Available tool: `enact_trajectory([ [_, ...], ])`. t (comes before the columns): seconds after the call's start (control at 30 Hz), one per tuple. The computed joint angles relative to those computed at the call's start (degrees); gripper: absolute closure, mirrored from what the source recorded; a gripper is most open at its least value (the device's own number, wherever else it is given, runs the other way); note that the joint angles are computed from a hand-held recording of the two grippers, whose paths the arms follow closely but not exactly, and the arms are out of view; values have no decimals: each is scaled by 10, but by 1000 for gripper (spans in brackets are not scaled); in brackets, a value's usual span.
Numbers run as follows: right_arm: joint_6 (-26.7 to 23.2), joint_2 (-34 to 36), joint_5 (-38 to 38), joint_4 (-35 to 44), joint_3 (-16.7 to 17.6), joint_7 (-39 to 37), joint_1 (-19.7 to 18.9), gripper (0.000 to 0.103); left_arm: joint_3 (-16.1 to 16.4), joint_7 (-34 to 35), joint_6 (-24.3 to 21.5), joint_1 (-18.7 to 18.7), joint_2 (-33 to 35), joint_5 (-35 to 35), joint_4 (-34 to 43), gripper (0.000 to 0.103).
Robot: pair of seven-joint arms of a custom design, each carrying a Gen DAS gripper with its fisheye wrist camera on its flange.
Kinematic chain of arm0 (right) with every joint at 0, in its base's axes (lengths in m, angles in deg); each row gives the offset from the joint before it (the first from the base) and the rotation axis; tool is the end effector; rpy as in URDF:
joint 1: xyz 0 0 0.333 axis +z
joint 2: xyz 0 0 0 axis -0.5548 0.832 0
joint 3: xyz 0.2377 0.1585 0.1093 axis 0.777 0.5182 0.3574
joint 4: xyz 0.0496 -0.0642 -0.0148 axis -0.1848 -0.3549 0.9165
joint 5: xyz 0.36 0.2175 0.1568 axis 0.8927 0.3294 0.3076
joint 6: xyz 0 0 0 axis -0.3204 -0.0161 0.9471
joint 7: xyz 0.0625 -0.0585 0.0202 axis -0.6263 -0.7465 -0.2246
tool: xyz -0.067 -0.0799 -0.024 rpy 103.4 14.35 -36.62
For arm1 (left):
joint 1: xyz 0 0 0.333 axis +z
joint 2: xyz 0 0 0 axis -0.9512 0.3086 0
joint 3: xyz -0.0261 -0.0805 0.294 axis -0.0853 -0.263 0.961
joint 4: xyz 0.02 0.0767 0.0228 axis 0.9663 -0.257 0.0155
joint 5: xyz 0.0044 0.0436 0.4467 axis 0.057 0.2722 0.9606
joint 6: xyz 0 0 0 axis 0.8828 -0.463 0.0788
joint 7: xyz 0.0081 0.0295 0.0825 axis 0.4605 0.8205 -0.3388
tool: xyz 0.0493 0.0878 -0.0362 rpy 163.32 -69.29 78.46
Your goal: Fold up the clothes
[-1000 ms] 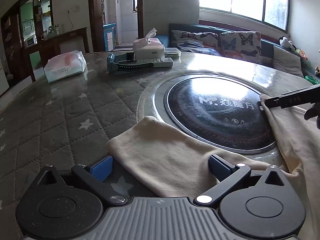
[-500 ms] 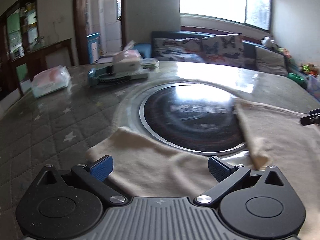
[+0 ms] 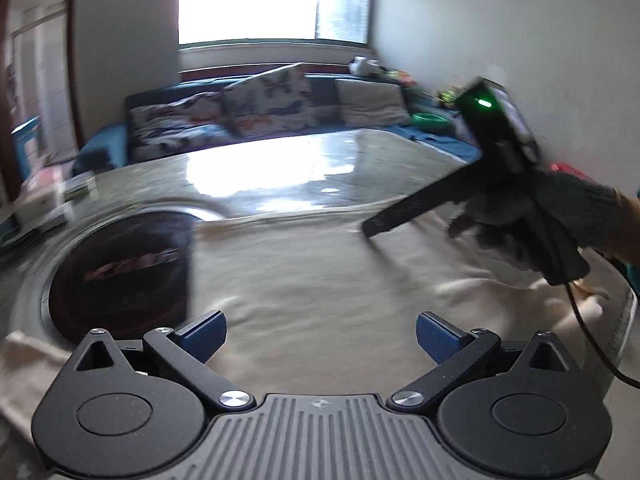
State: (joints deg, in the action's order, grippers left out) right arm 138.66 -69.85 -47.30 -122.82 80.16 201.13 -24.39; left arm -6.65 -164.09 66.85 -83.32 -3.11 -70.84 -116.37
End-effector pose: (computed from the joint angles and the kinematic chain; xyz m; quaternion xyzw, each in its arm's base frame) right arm 0.5317 0.1590 0.3151 -0.6103 0.7078 -0.2623 0.2403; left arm 0.4693 -0.0927 0.3497 -0.3185 0.8383 -0.4149 0.1537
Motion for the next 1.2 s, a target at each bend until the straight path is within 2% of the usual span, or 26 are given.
enact_trajectory([
  [0.1,-1,-6,6,-7,1,-17,1,32,-29,41,46,-25,14,-25,-1,5],
  [0.13,0,-6,8,-8,1,-20,0,32,-33,45,46,-30,16,-19,-4,5],
  [0.33,7,-1,33,-4,0,-59,-2,26,-14,60,-30,-36,-24,81,-57,5],
  [0.53,16,5,-17,2,-4,-14,-5,23,20,27,-130,-15,-57,183,-80,5],
  [0.6,17,7,-24,4,-5,-7,-4,22,29,47,-144,-13,-71,191,-90,5],
  [0.7,19,8,-24,5,-7,-10,-4,21,28,36,-145,-12,-79,196,-88,6],
  [0.83,7,-3,-16,0,-4,-16,-2,23,34,20,-151,-24,-78,158,-71,6],
  [0.93,-6,-30,-34,-19,1,3,-5,23,19,-23,-141,-25,-55,146,-53,6],
  [1.03,-25,-77,-55,-54,12,34,-16,23,-2,-53,-128,-26,-31,181,-49,7],
  [1.07,-33,-99,-61,-71,17,46,-20,23,-2,-28,-112,-33,-35,166,-59,6],
  [1.13,-52,-155,-64,-115,31,68,-29,23,6,14,-111,-43,-51,147,-75,6],
  [1.2,-78,-220,-51,-166,49,74,-34,23,4,9,-108,-45,-51,147,-77,5],
])
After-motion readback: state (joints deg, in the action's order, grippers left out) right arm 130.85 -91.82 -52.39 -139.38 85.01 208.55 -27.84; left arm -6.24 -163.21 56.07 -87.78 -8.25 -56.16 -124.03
